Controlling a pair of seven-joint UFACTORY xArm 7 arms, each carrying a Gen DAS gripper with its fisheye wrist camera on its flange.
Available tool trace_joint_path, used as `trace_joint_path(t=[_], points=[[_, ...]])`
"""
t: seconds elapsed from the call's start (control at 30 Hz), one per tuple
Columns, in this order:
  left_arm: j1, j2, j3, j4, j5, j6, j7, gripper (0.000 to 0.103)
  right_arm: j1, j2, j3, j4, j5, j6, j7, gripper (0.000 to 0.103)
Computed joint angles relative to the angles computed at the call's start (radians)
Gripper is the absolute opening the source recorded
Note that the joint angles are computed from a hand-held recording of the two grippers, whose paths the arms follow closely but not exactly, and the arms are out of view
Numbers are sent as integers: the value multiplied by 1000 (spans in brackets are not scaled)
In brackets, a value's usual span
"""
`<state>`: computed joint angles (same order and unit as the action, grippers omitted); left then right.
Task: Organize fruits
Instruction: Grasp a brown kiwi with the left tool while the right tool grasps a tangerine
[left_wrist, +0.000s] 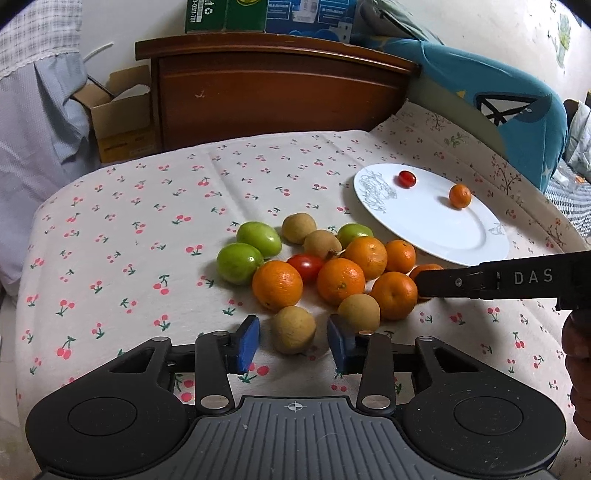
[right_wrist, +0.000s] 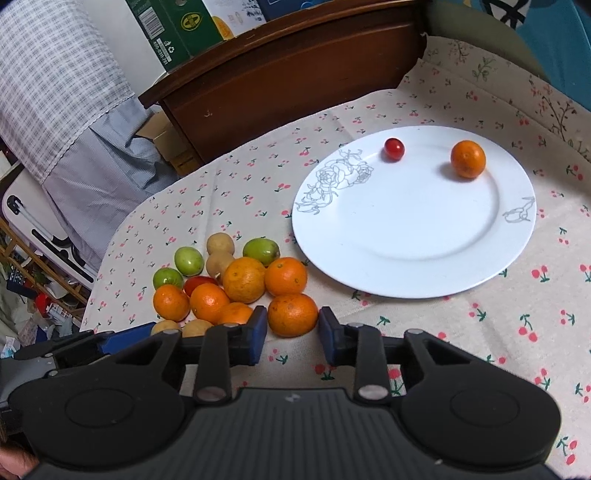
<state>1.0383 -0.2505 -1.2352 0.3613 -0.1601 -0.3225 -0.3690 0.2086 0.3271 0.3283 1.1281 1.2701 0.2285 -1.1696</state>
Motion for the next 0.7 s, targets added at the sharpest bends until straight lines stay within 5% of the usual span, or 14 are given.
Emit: trace_joint_path(t=[0.3,0.7], points=[[46,-27,-52,2,23,-4,-32,23,0,4,6,4,4,-13,-17,31],[-133,-107,112,-27,69,49,-156,23,-3,-37,-7,-20,33,25,-48,30]])
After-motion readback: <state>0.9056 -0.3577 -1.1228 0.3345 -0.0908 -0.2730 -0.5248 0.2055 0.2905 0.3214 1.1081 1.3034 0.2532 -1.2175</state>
